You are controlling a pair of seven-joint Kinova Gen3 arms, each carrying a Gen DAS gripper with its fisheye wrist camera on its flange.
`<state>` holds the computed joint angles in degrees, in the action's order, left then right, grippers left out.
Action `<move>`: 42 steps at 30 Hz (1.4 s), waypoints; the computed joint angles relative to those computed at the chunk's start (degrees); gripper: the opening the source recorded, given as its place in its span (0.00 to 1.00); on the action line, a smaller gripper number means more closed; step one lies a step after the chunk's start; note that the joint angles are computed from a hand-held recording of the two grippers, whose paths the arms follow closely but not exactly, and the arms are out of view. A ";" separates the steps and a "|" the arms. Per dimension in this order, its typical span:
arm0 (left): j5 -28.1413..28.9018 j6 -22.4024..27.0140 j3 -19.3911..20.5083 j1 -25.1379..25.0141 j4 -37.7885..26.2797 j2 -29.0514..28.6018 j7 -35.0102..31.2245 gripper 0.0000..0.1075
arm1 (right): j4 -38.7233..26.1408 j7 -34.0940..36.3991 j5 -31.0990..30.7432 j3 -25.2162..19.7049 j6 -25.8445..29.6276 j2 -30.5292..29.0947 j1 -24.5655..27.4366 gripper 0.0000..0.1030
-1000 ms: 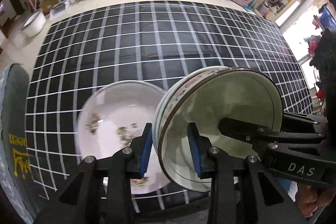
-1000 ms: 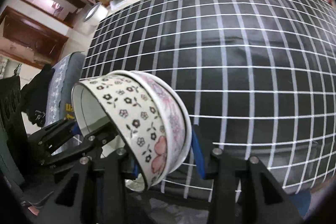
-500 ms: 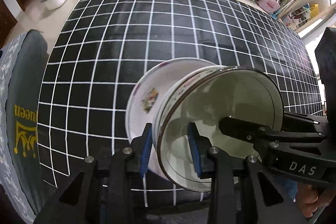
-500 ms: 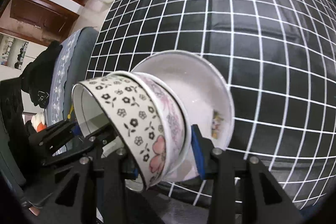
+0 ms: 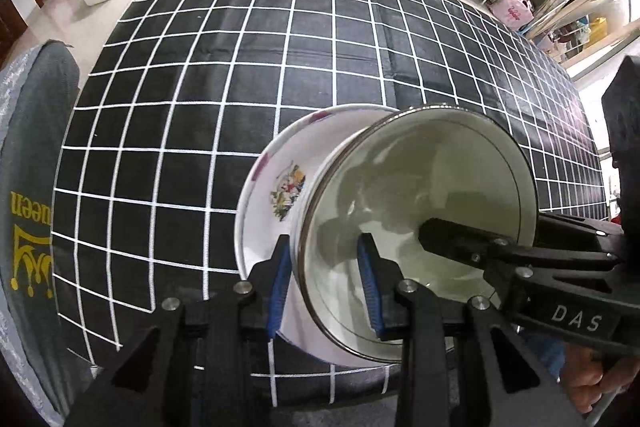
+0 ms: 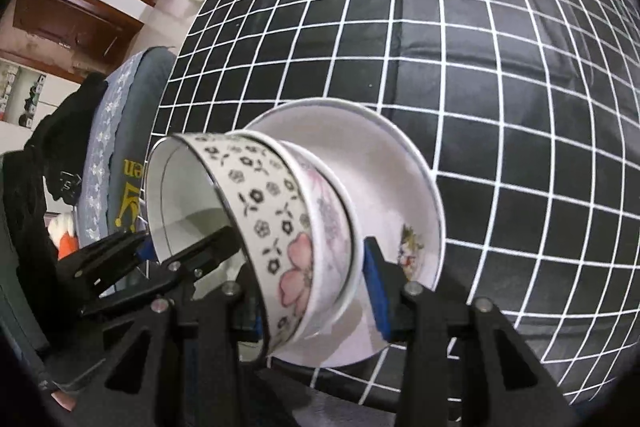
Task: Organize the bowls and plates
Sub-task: 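Carry the bowl stack with both tools over the plate stack and lower it, then open both tools to set the bowls on the plates and withdraw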
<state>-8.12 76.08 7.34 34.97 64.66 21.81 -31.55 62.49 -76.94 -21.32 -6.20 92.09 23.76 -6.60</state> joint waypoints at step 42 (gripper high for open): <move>-37.18 20.10 1.97 28.34 -7.62 -2.87 22.29 0.63 | 24.18 12.28 4.24 7.21 -26.75 -37.04 -0.95 0.85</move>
<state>-45.29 96.18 9.31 63.31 57.04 18.94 -9.26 86.67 -64.66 -17.08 1.02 65.34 -13.28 -7.55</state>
